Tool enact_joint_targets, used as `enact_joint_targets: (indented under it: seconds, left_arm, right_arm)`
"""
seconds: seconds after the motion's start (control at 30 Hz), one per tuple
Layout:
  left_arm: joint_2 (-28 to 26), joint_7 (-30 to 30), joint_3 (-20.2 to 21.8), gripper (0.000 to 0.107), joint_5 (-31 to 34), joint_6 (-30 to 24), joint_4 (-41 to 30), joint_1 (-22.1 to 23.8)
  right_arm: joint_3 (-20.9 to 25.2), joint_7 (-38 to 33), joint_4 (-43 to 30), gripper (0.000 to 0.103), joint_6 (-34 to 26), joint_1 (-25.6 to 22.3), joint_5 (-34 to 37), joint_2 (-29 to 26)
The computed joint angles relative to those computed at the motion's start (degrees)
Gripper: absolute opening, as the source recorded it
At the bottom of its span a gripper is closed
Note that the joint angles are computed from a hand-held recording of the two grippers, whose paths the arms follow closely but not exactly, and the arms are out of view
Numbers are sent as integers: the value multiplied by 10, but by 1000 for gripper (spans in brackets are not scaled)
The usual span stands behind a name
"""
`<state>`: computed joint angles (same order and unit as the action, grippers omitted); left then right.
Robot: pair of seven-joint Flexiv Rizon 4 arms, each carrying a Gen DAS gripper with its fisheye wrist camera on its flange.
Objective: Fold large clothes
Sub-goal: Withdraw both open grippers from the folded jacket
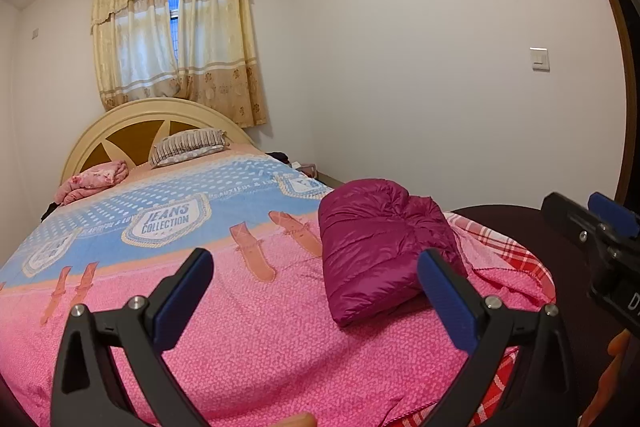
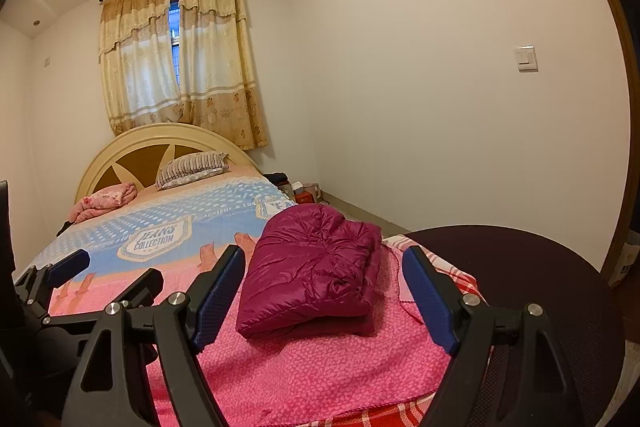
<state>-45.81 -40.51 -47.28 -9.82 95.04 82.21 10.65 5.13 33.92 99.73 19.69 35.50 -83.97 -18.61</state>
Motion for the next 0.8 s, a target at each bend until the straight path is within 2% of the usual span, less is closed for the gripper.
enact_joint_targets:
  seconds: [0.4, 0.8]
  left_arm:
    - [1, -1, 4, 103, -1, -1, 0, -1]
    - [7, -36, 75, 103, -3, 12, -26, -48]
  right_arm:
    - [-2, 1, -3, 81, 5, 0, 1, -4]
    - [-3, 2, -2, 81, 9, -1, 3, -6]
